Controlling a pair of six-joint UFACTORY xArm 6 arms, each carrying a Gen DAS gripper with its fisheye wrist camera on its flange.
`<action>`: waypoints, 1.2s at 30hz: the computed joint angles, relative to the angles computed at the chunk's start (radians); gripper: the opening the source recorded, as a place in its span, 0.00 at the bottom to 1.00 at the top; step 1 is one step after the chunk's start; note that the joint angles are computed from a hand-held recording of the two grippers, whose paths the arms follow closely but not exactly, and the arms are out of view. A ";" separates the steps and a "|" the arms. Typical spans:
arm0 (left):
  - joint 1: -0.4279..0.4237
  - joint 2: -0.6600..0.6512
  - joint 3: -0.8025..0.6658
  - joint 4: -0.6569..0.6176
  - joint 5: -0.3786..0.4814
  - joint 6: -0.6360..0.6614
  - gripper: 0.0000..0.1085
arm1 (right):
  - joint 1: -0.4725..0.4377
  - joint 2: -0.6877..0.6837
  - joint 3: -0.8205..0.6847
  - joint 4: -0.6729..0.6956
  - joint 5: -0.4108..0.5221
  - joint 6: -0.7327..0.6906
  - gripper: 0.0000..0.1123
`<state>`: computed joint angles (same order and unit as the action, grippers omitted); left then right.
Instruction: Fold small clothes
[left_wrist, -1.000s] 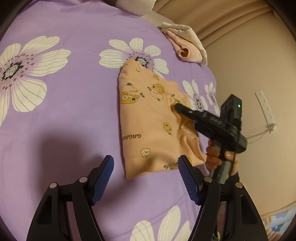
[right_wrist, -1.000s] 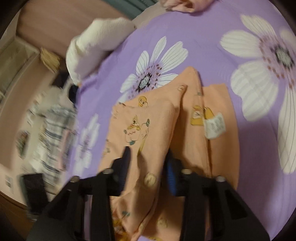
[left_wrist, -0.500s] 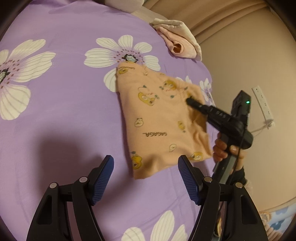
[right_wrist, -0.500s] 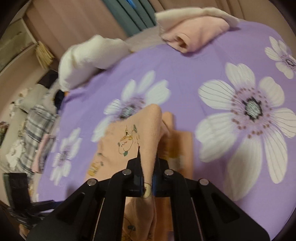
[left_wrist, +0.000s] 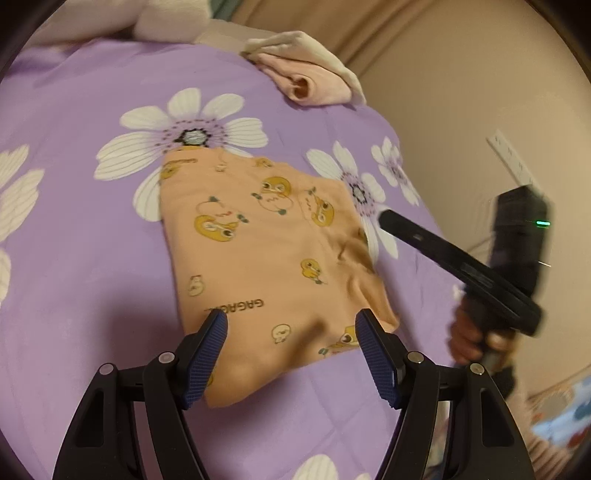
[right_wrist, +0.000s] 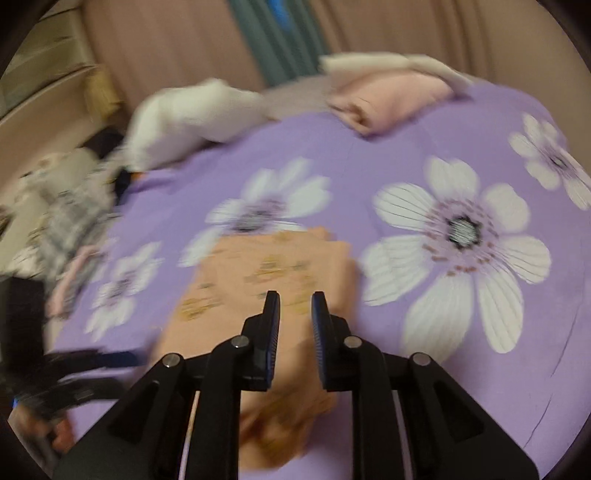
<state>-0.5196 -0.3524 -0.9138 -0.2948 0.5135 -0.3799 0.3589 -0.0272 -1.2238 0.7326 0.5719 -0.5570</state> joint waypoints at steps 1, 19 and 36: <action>-0.005 0.009 -0.007 0.037 0.004 -0.016 0.65 | 0.008 -0.030 0.021 0.026 0.020 -0.059 0.13; -0.034 0.034 0.012 0.255 0.106 -0.093 0.63 | 0.032 -0.129 0.257 -0.450 -0.015 0.127 0.04; 0.013 -0.161 0.113 0.304 0.089 -0.288 0.63 | 0.003 -0.226 0.274 -0.346 -0.025 0.147 0.16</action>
